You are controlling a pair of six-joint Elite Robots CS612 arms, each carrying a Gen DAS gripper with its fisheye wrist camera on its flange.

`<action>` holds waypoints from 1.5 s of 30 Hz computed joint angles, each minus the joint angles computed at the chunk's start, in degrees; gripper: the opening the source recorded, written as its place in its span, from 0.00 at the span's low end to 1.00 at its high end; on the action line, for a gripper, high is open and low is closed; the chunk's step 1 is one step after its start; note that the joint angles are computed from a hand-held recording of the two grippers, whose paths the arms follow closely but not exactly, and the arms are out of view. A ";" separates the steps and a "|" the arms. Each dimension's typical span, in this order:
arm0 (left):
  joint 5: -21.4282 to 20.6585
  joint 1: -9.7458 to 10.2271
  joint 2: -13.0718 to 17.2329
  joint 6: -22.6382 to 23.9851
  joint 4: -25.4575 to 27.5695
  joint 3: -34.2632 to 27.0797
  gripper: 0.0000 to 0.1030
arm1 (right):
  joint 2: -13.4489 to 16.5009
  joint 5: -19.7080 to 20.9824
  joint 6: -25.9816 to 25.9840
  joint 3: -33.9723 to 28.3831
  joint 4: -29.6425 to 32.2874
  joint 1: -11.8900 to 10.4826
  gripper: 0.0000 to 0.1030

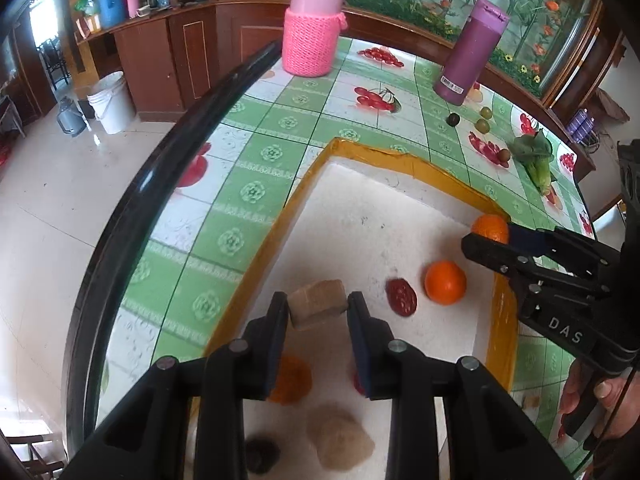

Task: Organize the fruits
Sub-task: 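Open the left gripper to drop the cube while the right gripper drops the orange into the tray, then move both grippers back over the items on the tablecloth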

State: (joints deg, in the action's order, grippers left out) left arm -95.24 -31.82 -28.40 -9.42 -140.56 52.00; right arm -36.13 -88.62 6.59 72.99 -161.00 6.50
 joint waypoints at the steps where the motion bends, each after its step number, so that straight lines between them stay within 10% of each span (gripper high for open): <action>1: -0.02 -0.01 0.54 0.26 0.71 -0.95 0.32 | 0.46 0.14 0.30 -0.68 0.55 -0.10 0.34; 23: 4.20 -0.97 3.29 2.64 4.28 -4.83 0.47 | 2.68 -0.76 -2.04 -3.65 3.80 -0.34 0.42; 45: 5.93 -1.61 -6.16 -2.65 -8.26 12.02 0.66 | -7.55 -0.96 0.82 14.12 -9.32 0.92 0.54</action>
State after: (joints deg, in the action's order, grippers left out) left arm -89.31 -33.44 -34.56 -12.08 -148.82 64.02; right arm -43.68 -89.58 7.40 87.11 -170.32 7.42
